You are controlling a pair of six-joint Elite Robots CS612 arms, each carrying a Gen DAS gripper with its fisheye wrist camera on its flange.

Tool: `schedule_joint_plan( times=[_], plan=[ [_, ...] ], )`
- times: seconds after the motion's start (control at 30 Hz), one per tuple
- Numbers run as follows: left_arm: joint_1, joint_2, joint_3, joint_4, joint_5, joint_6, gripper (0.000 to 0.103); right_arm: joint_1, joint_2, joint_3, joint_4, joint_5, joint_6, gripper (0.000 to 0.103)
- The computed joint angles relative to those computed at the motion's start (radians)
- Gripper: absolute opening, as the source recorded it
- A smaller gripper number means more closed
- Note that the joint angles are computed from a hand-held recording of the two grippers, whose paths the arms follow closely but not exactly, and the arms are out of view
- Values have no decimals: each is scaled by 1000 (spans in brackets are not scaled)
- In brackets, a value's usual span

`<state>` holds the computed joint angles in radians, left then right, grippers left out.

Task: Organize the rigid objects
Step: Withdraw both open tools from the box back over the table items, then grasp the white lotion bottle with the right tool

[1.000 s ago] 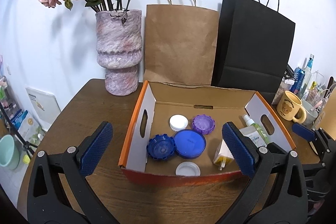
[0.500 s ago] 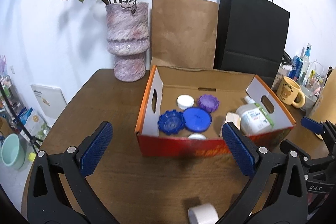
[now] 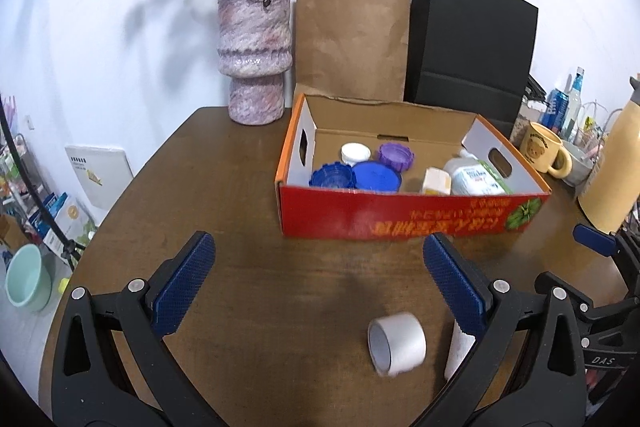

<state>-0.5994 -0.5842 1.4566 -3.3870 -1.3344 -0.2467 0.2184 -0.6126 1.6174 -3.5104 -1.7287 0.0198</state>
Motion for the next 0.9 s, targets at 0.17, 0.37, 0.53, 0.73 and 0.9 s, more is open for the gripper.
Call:
schedule_joint_plan(
  times=[0.17, 0.37, 0.53, 0.73, 0.9],
  plan=[
    [-5, -13, 43, -20, -5, 8, 103, 12, -9, 30, -8, 5, 15, 93],
    [-9, -27, 88, -27, -25, 18, 103, 28, -12, 51, 6, 10, 24, 93],
    [-11, -38, 122, -37, -15, 28, 103, 41, -10, 54, 30, 7, 33, 93],
    [-6, -46, 145, -20, -23, 20, 103, 58, -3, 31, 98, -21, 47, 93],
    [0, -49, 148, -13, -18, -4, 103, 67, 3, 5, 142, -18, 68, 93]
  ],
)
